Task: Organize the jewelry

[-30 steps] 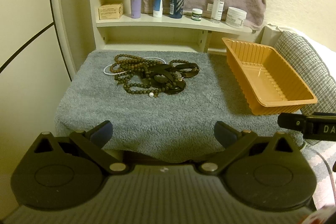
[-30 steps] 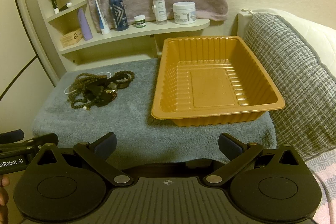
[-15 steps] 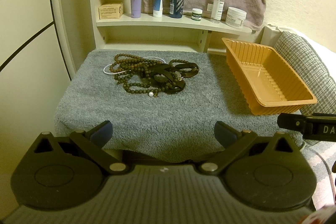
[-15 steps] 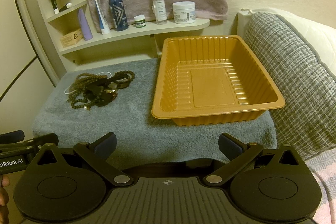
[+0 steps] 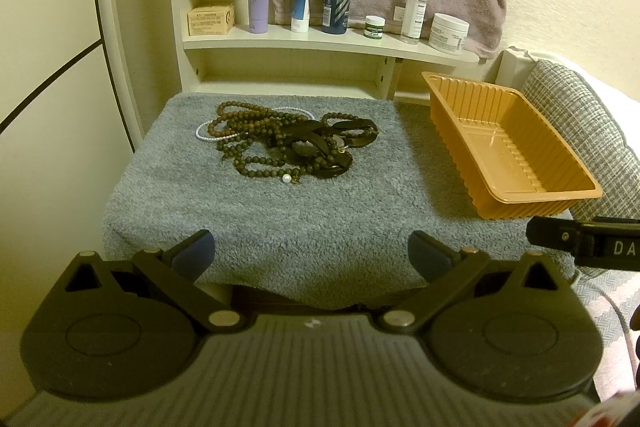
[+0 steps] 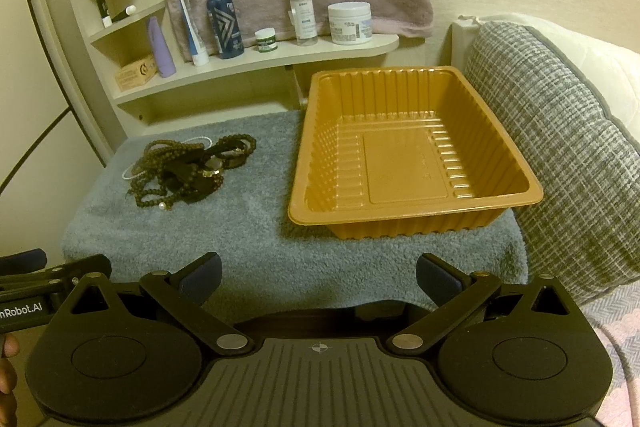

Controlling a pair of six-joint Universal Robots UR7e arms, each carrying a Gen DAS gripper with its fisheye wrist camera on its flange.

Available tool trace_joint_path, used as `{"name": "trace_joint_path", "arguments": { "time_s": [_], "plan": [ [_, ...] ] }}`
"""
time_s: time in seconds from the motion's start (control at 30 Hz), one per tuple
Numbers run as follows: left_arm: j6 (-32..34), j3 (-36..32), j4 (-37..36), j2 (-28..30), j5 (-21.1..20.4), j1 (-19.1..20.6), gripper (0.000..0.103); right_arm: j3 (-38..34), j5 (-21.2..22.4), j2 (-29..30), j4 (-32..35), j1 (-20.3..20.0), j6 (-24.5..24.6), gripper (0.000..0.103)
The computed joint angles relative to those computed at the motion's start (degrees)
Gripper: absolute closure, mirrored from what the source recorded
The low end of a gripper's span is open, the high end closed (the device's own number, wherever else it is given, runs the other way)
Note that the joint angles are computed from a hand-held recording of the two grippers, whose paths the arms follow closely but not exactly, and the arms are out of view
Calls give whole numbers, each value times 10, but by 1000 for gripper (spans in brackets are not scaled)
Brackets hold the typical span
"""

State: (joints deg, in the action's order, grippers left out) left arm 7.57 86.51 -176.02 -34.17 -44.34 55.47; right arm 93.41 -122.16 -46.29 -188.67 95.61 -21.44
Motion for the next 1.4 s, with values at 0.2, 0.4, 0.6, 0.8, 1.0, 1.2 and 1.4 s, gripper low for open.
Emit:
{"name": "trace_joint_path", "arguments": {
  "time_s": [0.2, 0.4, 0.6, 0.8, 1.0, 1.2, 1.4],
  "plan": [
    [1, 0, 0, 0, -1, 0, 1, -1, 0, 0, 0, 0, 0, 1],
    [-1, 1, 0, 0, -1, 0, 1, 0, 0, 0, 0, 0, 1, 1],
    [-3, 3, -1, 0, -1, -1, 1, -1, 0, 1, 0, 0, 2, 1],
    [-3, 3, -1, 0, -1, -1, 1, -1, 0, 1, -1, 0, 1, 1],
    [-6, 3, 0, 1, -3, -1, 1, -1, 0, 2, -7, 0, 1, 1],
    [-20, -4, 8, 1, -20, 2, 1, 3, 9, -2, -26, -5, 11, 1],
    [-35, -37, 31, 4, -46, 14, 1, -2, 16, -13, -49, -13, 7, 1]
  ]
}}
